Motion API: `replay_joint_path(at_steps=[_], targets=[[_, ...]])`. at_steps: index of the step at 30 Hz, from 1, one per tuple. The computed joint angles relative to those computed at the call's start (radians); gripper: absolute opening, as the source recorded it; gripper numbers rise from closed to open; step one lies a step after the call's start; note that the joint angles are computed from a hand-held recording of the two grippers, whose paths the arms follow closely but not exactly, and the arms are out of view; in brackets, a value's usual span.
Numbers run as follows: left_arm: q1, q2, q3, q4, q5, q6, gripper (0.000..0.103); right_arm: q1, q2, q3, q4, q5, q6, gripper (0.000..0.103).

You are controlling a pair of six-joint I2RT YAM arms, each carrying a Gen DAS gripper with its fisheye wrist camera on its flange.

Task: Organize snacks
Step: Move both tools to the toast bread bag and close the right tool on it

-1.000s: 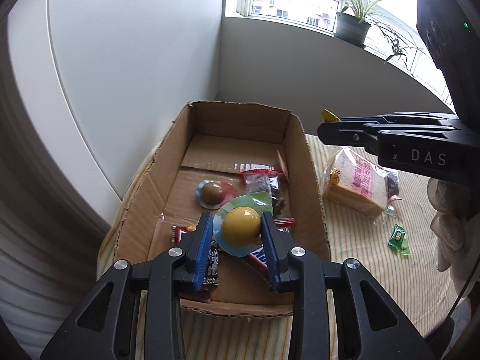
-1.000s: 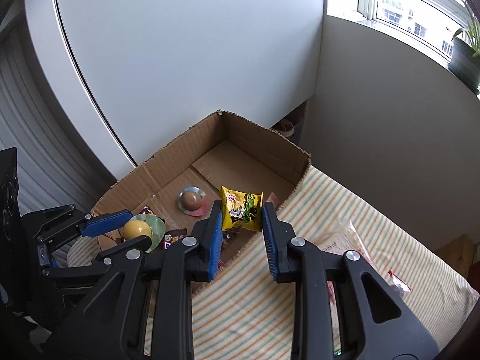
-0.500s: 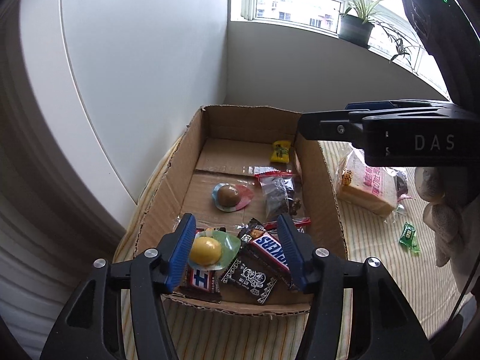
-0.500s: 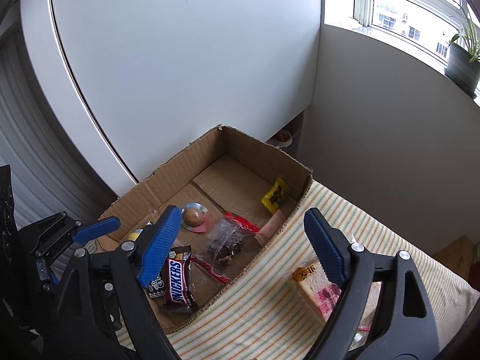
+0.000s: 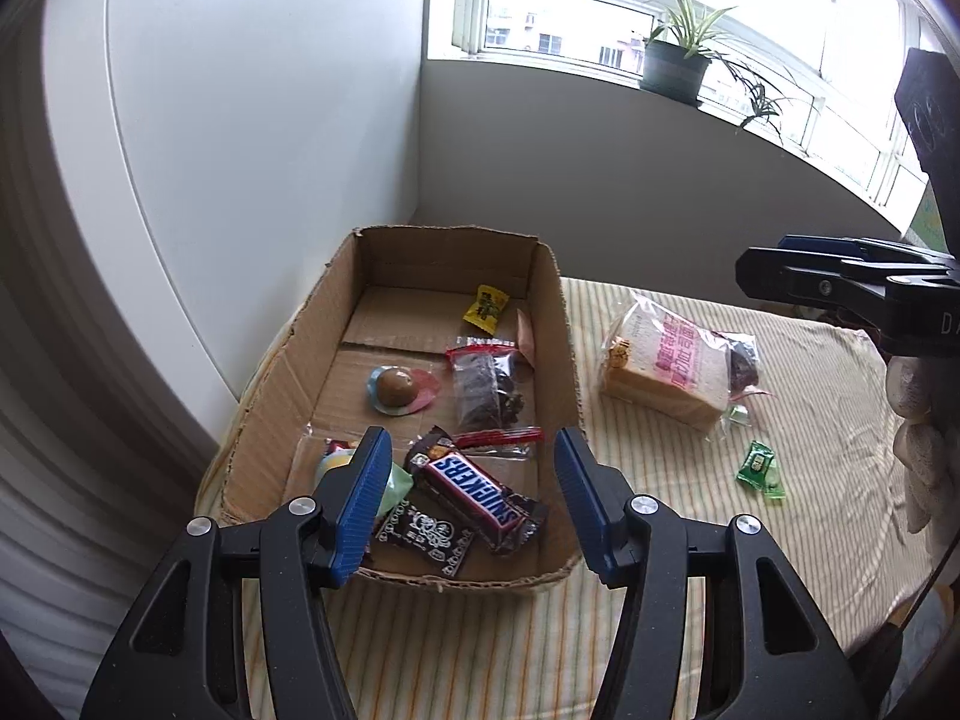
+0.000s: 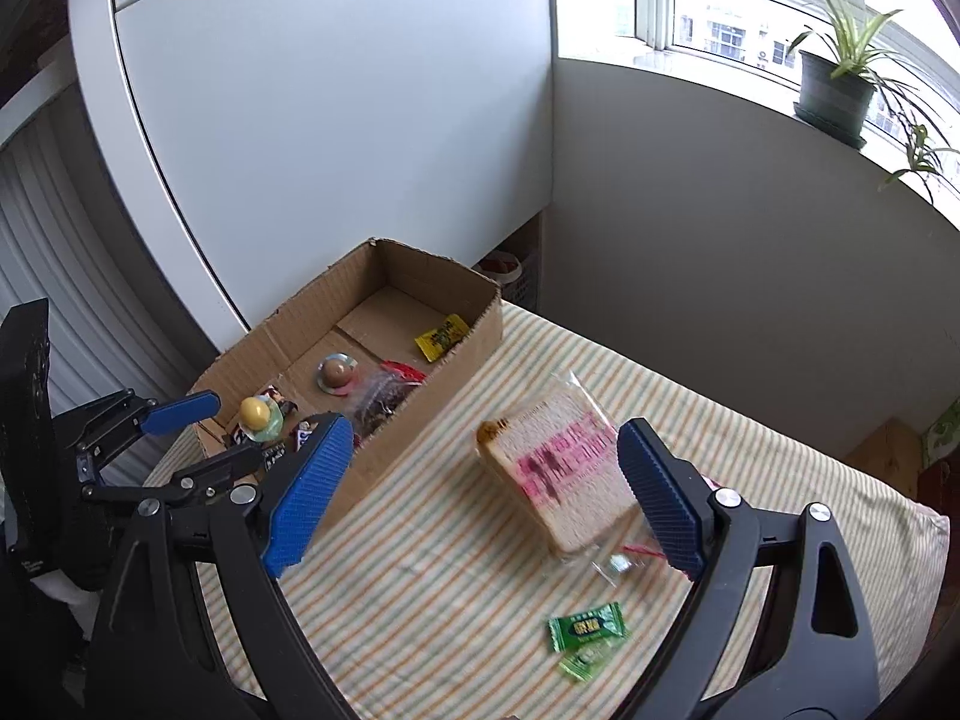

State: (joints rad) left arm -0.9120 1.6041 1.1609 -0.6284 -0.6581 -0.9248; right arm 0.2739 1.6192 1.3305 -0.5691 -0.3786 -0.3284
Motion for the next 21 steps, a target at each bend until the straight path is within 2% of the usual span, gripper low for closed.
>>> replay_joint_path(at_steps=[12,16,21], targets=[[-0.104,0.144,0.141,-0.002,0.016,-0.034,0.056,-0.282,-0.038,-0.133,-0.04,-0.098,-0.144,0.092],[-0.126,0.207,0.201,-0.008,0.031,-0.032,0.056,-0.341,-0.019,-0.173,-0.033,-0.116,-0.186,0.092],[-0.138,0.258,0.241,-0.001,0.051,-0.043,0.056,-0.379,0.02,-0.159,-0.039,-0.142,-0.214,0.092]])
